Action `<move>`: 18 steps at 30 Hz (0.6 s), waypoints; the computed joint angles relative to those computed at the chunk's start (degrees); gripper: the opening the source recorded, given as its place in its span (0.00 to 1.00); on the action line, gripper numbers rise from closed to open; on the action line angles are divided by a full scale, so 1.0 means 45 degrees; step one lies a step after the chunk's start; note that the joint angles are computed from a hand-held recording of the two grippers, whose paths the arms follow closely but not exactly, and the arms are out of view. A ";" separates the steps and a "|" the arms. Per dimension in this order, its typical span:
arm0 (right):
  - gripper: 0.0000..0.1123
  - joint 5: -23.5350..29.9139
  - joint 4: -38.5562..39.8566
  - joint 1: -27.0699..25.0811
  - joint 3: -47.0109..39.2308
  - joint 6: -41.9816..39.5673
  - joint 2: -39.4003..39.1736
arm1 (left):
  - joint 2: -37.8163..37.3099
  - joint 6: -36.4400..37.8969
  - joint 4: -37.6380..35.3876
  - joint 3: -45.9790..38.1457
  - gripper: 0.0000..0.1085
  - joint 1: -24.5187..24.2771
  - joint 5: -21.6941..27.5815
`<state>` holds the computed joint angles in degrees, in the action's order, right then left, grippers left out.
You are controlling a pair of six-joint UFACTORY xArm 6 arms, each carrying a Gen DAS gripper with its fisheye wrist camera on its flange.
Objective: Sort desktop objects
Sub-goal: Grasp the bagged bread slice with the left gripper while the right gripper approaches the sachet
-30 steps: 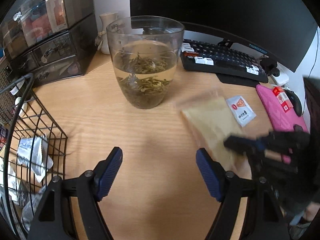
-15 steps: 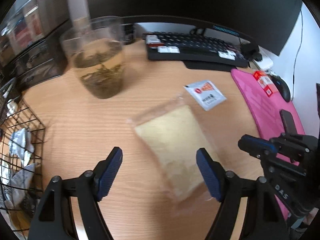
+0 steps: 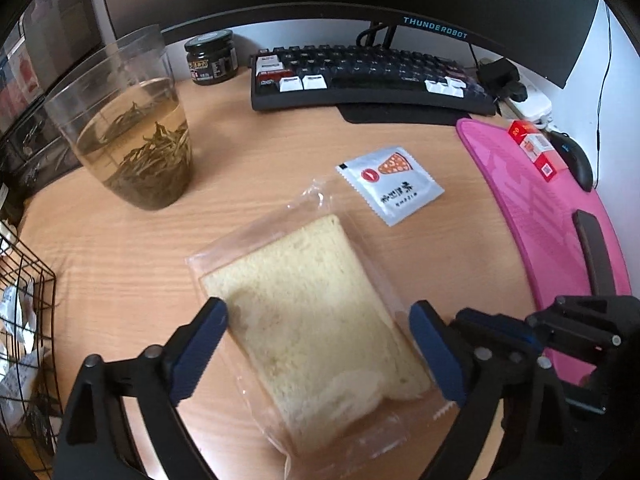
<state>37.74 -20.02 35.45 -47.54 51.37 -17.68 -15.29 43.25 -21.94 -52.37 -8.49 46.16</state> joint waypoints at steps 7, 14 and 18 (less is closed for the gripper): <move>0.12 0.0374 0.0030 -0.0360 -0.0314 -0.0124 0.0202 | 0.1099 0.0187 -0.0796 -0.0572 0.95 0.0262 -0.0070; 0.54 0.0218 -0.0545 -0.1097 -0.0361 0.0728 0.0145 | 0.1381 0.1156 -0.1477 -0.0869 0.91 0.0575 0.0210; 0.60 -0.0007 -0.0625 -0.1496 -0.1169 0.0661 0.1023 | 0.1468 0.1654 -0.1600 -0.1124 0.88 0.0969 0.0800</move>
<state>37.71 -22.84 28.72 -52.80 54.35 -13.08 -8.68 50.69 -29.14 -57.43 -4.13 49.77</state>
